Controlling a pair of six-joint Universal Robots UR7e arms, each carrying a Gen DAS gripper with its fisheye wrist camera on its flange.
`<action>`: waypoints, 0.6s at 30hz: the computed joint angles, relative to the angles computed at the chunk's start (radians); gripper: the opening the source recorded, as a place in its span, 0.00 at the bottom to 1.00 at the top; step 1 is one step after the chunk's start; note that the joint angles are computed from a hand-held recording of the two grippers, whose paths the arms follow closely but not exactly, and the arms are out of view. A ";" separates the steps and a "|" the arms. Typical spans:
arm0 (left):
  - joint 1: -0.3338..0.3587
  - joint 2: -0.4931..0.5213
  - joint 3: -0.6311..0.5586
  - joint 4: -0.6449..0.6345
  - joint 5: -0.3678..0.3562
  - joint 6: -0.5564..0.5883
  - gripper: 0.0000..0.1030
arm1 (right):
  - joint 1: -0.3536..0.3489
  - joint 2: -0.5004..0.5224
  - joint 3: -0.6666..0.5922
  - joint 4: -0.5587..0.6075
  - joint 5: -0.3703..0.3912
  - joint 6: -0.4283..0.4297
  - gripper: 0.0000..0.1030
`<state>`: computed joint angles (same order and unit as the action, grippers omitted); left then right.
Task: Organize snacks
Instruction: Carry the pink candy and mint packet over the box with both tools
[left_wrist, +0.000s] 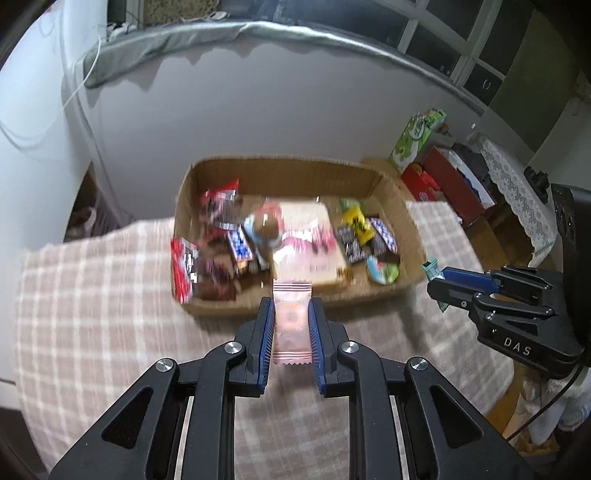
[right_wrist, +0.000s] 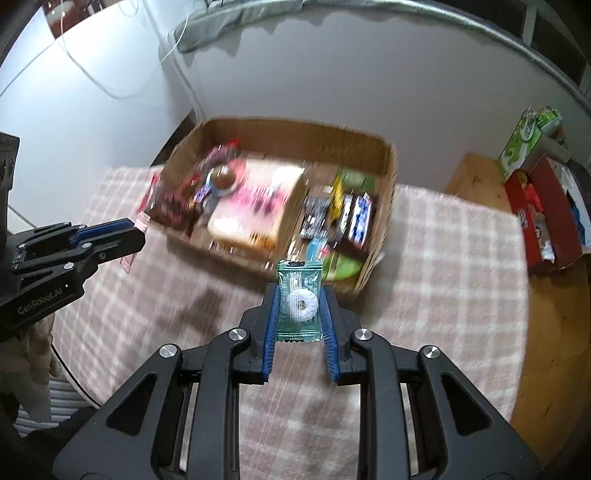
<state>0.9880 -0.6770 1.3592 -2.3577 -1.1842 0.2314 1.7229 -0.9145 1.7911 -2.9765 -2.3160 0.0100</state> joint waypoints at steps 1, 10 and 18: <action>-0.002 0.009 -0.011 -0.002 -0.001 0.004 0.16 | 0.000 -0.001 -0.008 0.000 -0.003 -0.004 0.22; -0.011 0.077 -0.116 0.002 -0.005 0.044 0.16 | -0.011 0.021 -0.098 0.026 -0.016 -0.043 0.22; -0.009 0.142 -0.206 0.035 0.010 0.046 0.16 | -0.026 0.062 -0.175 0.071 -0.012 -0.063 0.22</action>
<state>0.9789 -0.5350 1.1533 -2.3226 -1.1743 0.2776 1.6967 -0.8523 1.6162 -2.9057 -2.3281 -0.0526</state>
